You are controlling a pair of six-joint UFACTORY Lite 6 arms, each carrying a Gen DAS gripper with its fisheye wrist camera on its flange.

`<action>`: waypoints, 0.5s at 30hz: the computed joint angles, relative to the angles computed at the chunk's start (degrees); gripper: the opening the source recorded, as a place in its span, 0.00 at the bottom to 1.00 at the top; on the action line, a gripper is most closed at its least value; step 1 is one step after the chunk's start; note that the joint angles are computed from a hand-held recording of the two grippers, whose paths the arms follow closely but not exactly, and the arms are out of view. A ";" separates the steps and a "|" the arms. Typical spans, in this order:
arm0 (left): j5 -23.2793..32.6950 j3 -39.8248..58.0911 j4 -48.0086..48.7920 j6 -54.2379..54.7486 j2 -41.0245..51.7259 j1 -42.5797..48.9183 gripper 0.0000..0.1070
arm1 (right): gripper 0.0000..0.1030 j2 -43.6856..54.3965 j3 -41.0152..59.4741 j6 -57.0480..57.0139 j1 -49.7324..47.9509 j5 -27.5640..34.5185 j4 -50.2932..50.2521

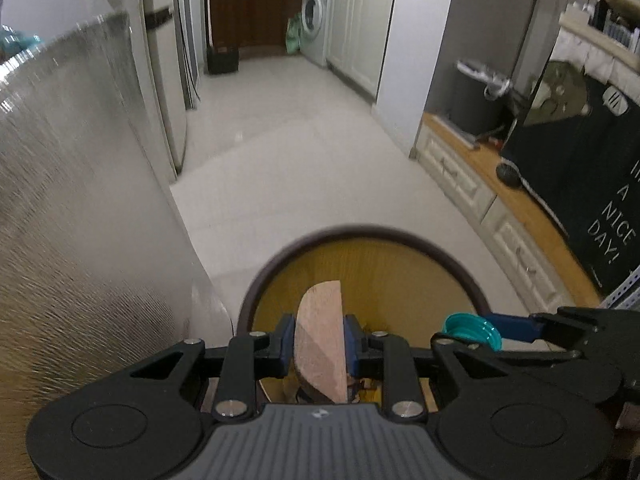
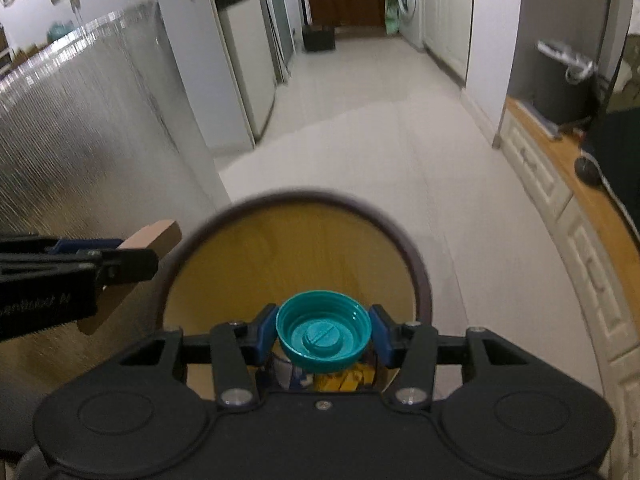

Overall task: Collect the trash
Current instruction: 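Carry the pink stick and teal cap over the trash bin, then open the right tool to drop the teal cap while left tool drops the stick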

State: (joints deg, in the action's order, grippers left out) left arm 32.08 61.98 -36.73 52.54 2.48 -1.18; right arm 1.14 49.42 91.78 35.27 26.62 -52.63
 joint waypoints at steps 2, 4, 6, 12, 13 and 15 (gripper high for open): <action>-0.35 1.06 0.45 -0.32 3.12 -0.49 0.25 | 0.48 3.19 0.85 -0.01 0.06 -0.42 0.58; -0.80 1.97 1.37 -1.22 5.48 -1.22 0.25 | 0.48 5.83 3.04 -5.59 -1.26 -0.86 5.46; -1.34 2.57 1.43 -1.50 7.80 -1.65 0.25 | 0.48 7.04 4.37 -7.95 -2.44 -1.18 7.38; -1.38 4.56 2.18 -2.49 12.99 -1.93 0.25 | 0.48 14.32 11.08 -18.54 -2.39 2.25 15.52; -1.34 4.88 2.56 -2.88 13.67 -2.00 0.25 | 0.48 15.09 11.67 -19.66 -2.38 2.62 16.64; -1.64 5.33 3.80 -4.62 14.99 -2.83 0.25 | 0.48 16.81 13.48 -22.85 -2.76 3.64 19.90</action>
State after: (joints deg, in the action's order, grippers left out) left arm 30.44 67.31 -32.94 47.92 17.47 -4.00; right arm 17.95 62.90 68.94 32.51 30.27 -32.73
